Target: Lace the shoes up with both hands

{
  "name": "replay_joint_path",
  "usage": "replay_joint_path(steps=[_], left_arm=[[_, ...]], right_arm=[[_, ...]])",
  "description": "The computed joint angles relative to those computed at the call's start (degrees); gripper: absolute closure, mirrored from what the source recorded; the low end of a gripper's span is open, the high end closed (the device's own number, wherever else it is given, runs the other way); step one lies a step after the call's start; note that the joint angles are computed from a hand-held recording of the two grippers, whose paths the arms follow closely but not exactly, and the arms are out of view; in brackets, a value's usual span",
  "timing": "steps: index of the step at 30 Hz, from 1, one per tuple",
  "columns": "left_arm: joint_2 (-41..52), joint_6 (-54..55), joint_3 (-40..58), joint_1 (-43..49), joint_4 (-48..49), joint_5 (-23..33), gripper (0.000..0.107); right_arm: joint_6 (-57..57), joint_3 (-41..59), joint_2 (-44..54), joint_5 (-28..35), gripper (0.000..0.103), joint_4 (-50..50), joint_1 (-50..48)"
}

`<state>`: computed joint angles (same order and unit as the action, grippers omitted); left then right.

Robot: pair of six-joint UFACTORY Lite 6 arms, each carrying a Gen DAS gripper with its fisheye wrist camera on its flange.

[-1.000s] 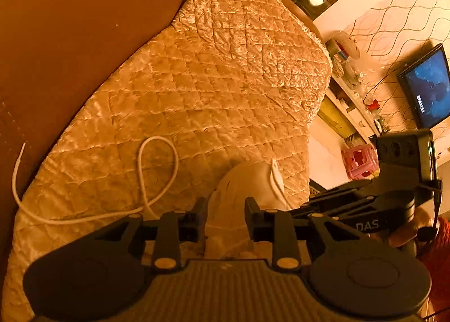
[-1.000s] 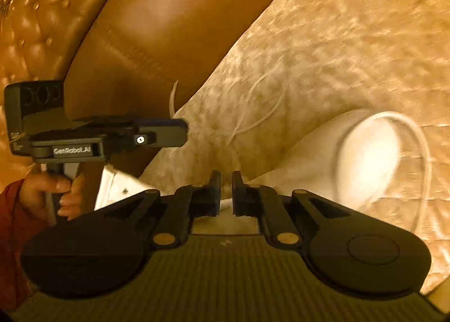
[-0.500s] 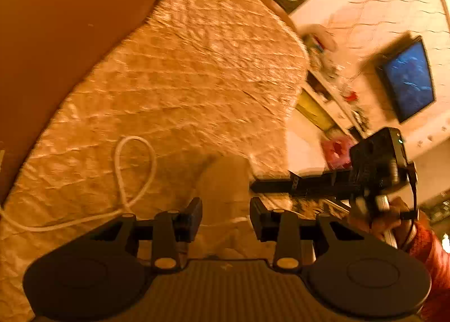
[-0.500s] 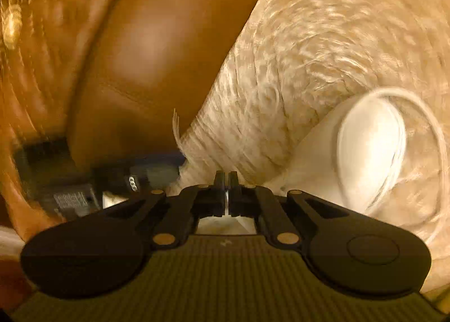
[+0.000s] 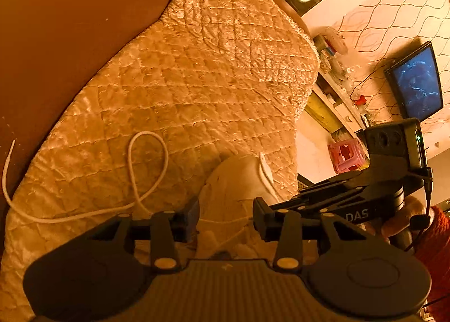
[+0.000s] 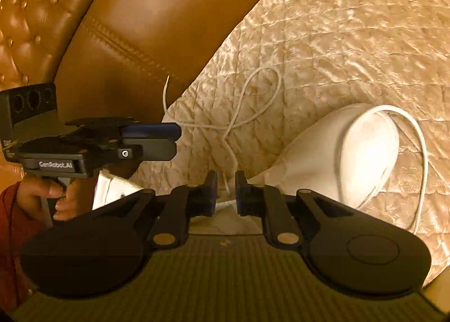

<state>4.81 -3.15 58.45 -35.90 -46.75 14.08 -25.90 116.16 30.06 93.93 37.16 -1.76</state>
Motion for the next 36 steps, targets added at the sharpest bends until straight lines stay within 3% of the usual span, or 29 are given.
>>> replay_joint_path(steps=[2, 5, 8, 16, 18, 22, 25, 35, 36], left_arm=[[0.2, 0.5, 0.0, 0.3, -0.5, 0.2, 0.059], [0.5, 2.5, 0.3, 0.4, -2.2, 0.6, 0.058], [0.4, 4.8, 0.2, 0.4, -4.3, 0.6, 0.058], [2.0, 10.2, 1.3, 0.3, -9.1, 1.1, 0.058], [2.6, 12.9, 2.1, 0.3, -11.3, 1.5, 0.058], [2.6, 9.3, 2.6, 0.1, -7.6, 1.2, 0.058], [2.0, 9.2, 1.5, 0.4, -8.6, 0.5, 0.057], [1.9, 10.6, 0.5, 1.1, -10.4, 1.4, 0.052], [2.0, 11.0, 0.5, 1.1, -10.8, 1.5, 0.052]], right_arm=[[0.2, 1.9, 1.1, 0.7, 0.087, -1.5, 1.1], [-0.5, 0.8, -0.4, -0.5, 0.099, -4.1, 2.5], [-1.6, -6.7, -4.6, -4.5, 0.1, -2.4, 1.2], [0.6, -21.8, -11.5, -10.4, 0.101, 17.8, -10.7], [1.7, -19.0, -10.1, -10.4, 0.101, 20.7, -12.2], [0.7, -5.9, -5.1, -7.4, 0.1, 10.4, -8.5], [-0.5, -2.0, -2.5, -2.7, 0.079, 1.6, -3.0], [-1.9, 7.2, 3.2, 3.2, 0.079, -3.1, 2.1], [-2.3, 7.9, 3.2, 3.7, 0.085, -3.9, 2.8]])
